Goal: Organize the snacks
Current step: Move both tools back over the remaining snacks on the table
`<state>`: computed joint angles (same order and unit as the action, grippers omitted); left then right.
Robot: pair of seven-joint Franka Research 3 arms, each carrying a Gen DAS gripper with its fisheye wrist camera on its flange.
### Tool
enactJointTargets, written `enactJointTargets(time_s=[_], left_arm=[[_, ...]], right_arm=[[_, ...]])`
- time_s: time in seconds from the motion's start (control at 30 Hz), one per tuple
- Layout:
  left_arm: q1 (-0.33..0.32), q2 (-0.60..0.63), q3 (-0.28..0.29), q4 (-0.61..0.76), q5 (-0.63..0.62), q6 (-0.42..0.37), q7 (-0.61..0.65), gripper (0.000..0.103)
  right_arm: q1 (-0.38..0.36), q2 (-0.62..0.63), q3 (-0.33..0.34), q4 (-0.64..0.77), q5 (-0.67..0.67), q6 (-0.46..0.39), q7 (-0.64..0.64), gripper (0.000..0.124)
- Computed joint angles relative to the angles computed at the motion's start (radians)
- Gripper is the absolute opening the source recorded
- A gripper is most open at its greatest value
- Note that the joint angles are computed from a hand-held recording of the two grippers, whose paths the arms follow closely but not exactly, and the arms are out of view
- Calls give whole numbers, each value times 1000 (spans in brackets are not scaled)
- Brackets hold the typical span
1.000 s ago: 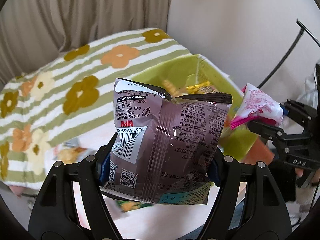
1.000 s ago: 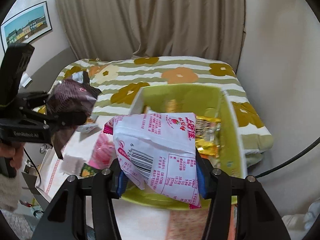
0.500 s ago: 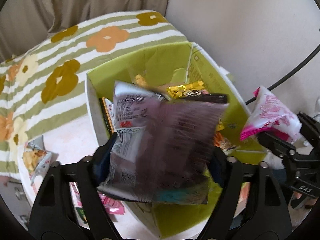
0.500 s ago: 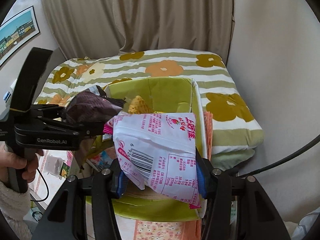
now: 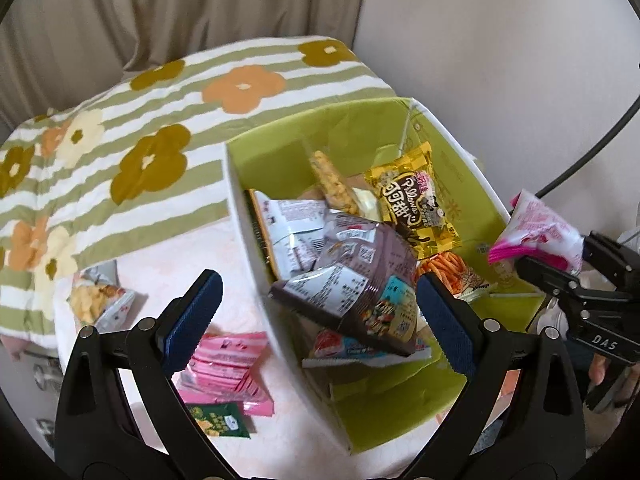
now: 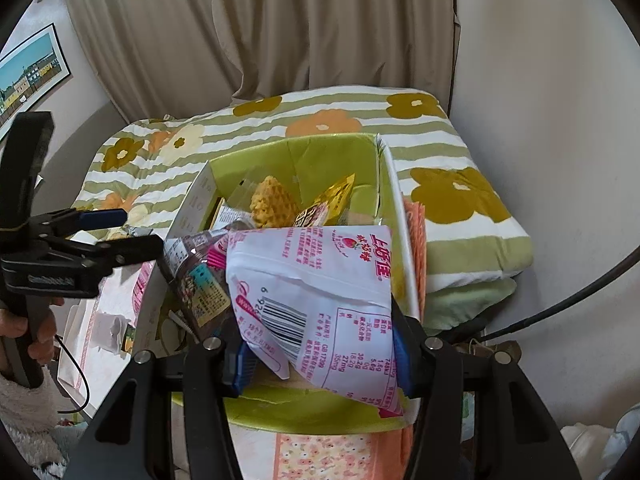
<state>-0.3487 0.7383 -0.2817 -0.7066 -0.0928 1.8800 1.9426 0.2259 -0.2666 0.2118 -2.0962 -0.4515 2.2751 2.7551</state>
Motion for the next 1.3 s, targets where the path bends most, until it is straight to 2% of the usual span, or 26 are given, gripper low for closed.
enactJointTargets(time_s=[0.23, 0.3, 0.37, 0.47, 0.7, 1.0, 1.3], left_arm=[[48, -89, -10, -150, -31, 89, -6, 97], [57, -107, -13, -180, -35, 105, -5, 97], [66, -133, -15, -223, -39, 128, -2, 97], [84, -182, -17, -310, -46, 172, 2, 97], [131, -286, -18, -478, -79, 242, 1, 97], [169, -403, -3, -623, -106, 316, -26, 97], [219, -520, 49, -764, -76, 371, -59, 97]], right_arm=[[8, 25, 1, 18, -3, 15, 0, 54], [11, 28, 2, 17, -18, 23, 1, 67], [7, 18, 10, -2, -63, 64, 34, 88], [2, 3, 24, -27, -120, 93, 67, 97], [-1, -23, 38, -59, -137, 120, 96, 98], [1, -42, 40, -59, -113, 142, 33, 98], [-25, -32, 79, -26, -176, 187, 65, 98]])
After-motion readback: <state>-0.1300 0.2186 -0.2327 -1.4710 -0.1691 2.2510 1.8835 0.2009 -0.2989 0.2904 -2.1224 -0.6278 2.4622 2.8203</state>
